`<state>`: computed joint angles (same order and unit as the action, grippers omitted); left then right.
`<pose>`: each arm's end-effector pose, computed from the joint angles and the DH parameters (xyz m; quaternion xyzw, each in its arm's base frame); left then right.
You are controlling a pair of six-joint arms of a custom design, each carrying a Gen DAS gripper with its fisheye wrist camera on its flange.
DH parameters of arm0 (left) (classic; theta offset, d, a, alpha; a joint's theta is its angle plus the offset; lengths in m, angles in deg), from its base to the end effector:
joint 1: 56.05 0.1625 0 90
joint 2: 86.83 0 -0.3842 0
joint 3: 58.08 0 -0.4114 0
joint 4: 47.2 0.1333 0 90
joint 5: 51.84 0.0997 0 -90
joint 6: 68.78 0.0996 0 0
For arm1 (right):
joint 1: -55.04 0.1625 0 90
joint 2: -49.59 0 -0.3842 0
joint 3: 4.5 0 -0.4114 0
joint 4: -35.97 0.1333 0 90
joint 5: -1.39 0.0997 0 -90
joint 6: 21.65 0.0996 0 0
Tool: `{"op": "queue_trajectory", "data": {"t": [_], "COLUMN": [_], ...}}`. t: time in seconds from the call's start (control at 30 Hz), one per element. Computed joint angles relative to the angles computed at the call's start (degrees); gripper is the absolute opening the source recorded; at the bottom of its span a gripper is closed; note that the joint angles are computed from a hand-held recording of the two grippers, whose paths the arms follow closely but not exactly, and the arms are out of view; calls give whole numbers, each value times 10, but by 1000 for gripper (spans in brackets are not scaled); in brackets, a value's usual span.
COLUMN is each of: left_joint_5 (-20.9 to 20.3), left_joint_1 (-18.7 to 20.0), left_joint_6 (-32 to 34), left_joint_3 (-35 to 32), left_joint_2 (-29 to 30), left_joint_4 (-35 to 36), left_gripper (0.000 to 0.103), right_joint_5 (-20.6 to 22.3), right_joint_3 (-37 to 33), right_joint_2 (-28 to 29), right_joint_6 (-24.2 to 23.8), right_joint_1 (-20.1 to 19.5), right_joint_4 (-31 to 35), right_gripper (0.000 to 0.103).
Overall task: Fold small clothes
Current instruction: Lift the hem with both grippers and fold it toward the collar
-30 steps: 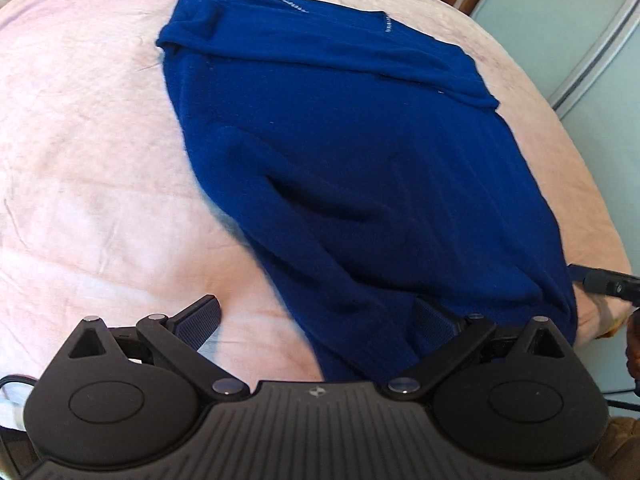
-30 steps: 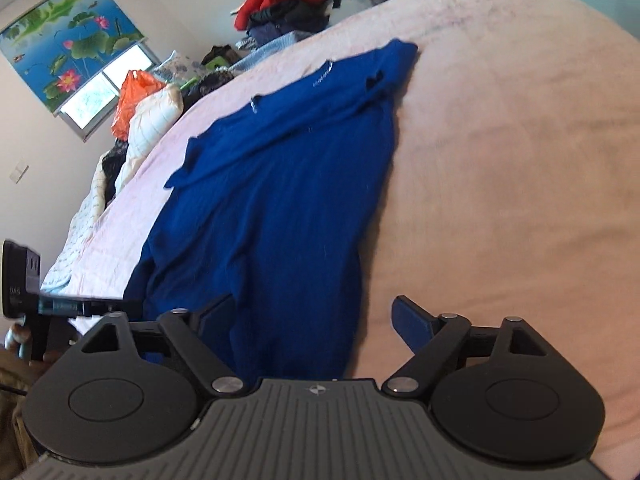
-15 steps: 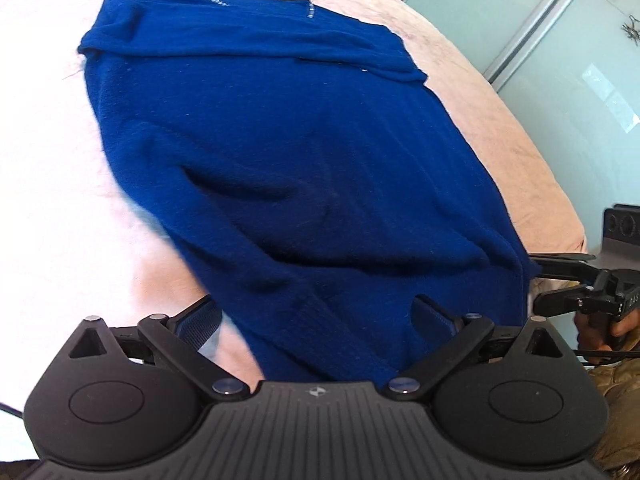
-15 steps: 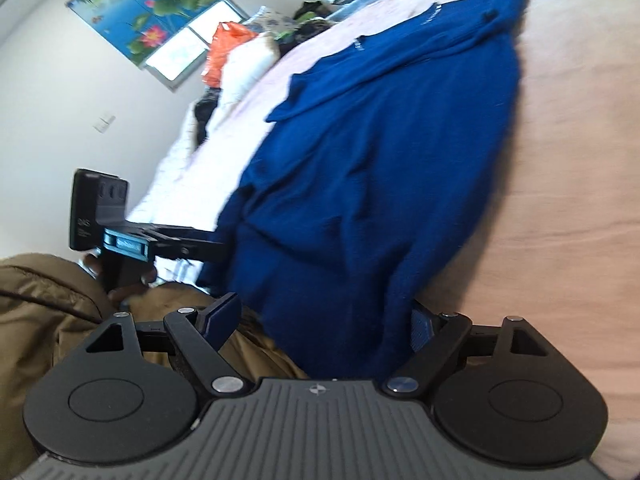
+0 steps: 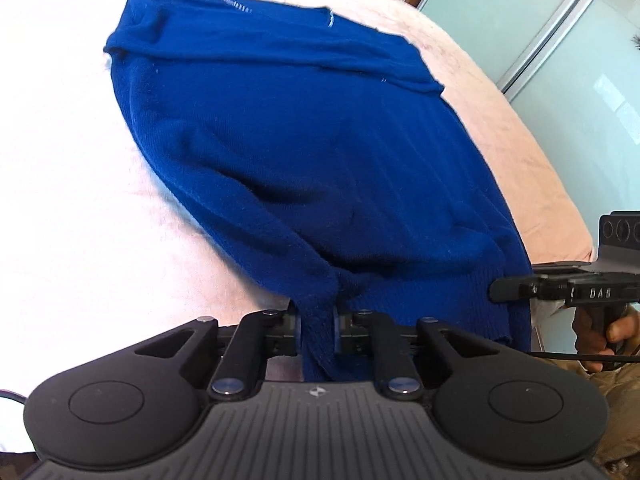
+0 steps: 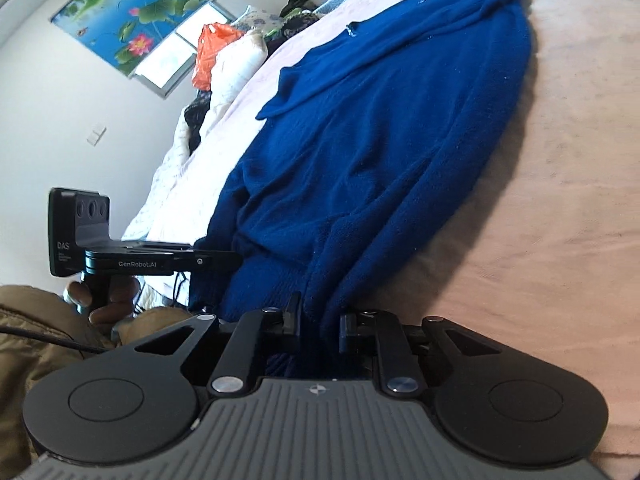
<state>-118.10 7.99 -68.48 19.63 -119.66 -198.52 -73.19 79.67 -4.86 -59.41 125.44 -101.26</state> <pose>-0.1662 -0.7374 0.0213 0.1914 0.9499 -0.1816 0.1674 -0.0858 -0.7174 0.2096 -0.1747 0.9639 -0.1960 0.0439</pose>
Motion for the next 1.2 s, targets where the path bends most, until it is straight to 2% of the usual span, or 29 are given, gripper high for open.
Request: {"op": "queue_trajectory", "data": {"t": [0.07,0.3,0.37,0.5,0.57,0.7,0.77,0.8,0.83,0.9,1.0,1.13,1.17,1.2], "left_joint_5": [-2,-22,-23,-33,-22,-30,-31,-36,-44,-47,-41,-21,-21,-25], "left_joint_1": [-3,-8,-6,-2,-2,7,11,15,19,23,23,16,16,17], "left_joint_6": [15,58,55,63,59,35,25,16,8,-1,-6,8,10,9], "left_joint_3": [13,60,63,68,58,40,32,25,22,23,21,28,29,26], "left_joint_2": [-9,-45,-46,-49,-43,-33,-28,-25,-24,-22,-18,-15,-15,-14], "left_joint_4": [-21,-145,-160,-170,-146,-88,-64,-50,-40,-42,-39,-46,-45,-37], "left_gripper": [12,12,12,12,12,12,12,13,13,13,14,16,21,31], "right_joint_5": [11,97,113,92,67,16,12,14,19,39,36,17,12,8], "right_joint_3": [4,4,0,-18,-31,-41,-36,-32,-26,-14,2,9,7,9], "right_joint_2": [-4,-17,-17,-1,10,26,25,22,18,8,-2,-2,0,1], "right_joint_6": [3,4,0,14,20,52,71,78,82,84,71,26,20,18], "right_joint_1": [-1,-9,-9,-5,-1,3,-4,-9,-14,-25,-26,-13,-9,-5], "right_joint_4": [-10,-23,-25,-44,-42,-40,-36,-32,-30,-16,-18,-13,-13,-17], "right_gripper": [19,18,18,18,18,24,27,35,38,40,43,43,43,45]}}
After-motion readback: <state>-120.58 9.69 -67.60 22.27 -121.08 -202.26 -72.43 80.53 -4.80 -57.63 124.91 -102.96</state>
